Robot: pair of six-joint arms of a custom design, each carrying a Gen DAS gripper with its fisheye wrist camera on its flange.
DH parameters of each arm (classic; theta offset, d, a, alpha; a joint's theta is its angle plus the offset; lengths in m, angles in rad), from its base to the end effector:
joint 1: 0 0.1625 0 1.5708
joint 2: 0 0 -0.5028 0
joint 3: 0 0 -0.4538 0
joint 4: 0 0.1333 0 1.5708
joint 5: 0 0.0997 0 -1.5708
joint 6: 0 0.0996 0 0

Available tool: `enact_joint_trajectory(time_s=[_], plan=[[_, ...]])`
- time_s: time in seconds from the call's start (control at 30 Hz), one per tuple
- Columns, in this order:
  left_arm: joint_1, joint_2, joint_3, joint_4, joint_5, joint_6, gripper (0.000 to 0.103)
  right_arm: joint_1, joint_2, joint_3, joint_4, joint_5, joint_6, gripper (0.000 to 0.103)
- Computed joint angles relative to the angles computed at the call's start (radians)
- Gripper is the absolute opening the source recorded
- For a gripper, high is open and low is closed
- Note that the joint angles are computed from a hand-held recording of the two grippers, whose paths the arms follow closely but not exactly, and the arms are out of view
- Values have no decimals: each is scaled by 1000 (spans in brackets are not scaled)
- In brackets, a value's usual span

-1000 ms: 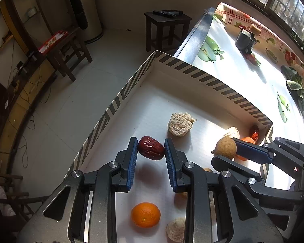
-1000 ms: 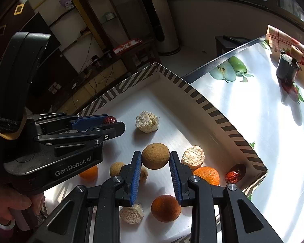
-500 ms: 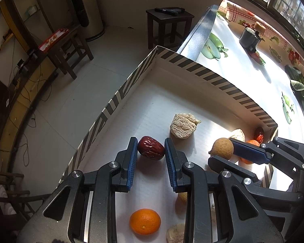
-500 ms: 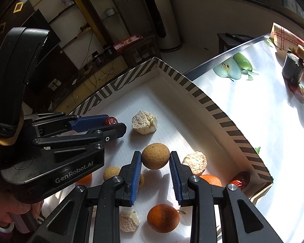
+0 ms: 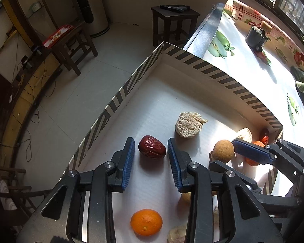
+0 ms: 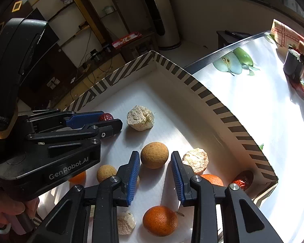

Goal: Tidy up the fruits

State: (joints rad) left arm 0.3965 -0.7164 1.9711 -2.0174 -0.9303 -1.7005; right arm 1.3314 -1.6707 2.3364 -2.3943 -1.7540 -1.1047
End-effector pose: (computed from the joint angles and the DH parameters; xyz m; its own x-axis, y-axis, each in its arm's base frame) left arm -0.4157 -0.3831 -0.0659 -0.6434 -0.3818 -0.6635 0.0057 0.8643 -0.5029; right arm 0.0121 -0.4359 0.3015 -0.6354 -0.7398 0.2212 -0.7420 0.6643 0.0901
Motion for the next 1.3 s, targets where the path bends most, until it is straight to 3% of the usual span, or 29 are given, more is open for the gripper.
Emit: enact_joint_trajectory(time_s=[0.07,0.4,0.6,0.77,1.3], plan=[[-8,-5,7,-13,6,-16,68,-7,-13,-2,11,15,3,39],[-90,-11,-37,111,39,-142,68,-54,-160,-7,37,109,-16,40],[-141,24,-112,276,39,-226,68,-95,-253,8,56,167,-30,44],[-174,39,-129,283,21,-277,68,-146,-303,0,105,217,-38,46],[-220,124,-254,464,-48,-377,68,-239,-385,-26,233,241,-157,49]])
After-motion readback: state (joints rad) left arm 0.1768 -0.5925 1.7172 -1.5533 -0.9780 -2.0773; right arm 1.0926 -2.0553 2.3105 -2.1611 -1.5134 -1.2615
